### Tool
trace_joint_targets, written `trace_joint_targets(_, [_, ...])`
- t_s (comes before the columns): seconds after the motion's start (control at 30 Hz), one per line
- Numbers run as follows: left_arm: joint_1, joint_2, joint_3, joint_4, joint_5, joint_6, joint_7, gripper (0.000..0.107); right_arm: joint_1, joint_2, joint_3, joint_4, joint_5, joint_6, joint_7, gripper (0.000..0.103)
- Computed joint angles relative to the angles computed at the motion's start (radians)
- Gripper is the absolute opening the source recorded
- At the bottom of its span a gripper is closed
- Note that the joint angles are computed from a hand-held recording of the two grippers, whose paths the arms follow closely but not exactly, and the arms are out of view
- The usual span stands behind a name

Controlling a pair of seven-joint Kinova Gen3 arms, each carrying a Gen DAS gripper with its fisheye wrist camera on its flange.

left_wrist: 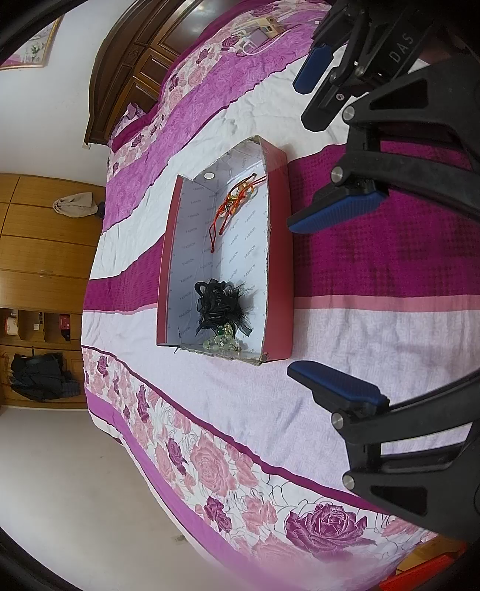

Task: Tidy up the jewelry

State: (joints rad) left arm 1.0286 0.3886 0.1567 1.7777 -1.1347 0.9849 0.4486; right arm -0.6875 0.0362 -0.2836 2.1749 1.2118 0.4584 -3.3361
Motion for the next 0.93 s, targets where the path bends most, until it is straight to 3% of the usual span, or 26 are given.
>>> trace_joint_targets(0.93, [-0.005,0.001,0.000,-0.007,0.012,-0.001,-0.019,0.064,0.000,0.001,0.001,0.000,0.000,-0.001,0.000,0.069])
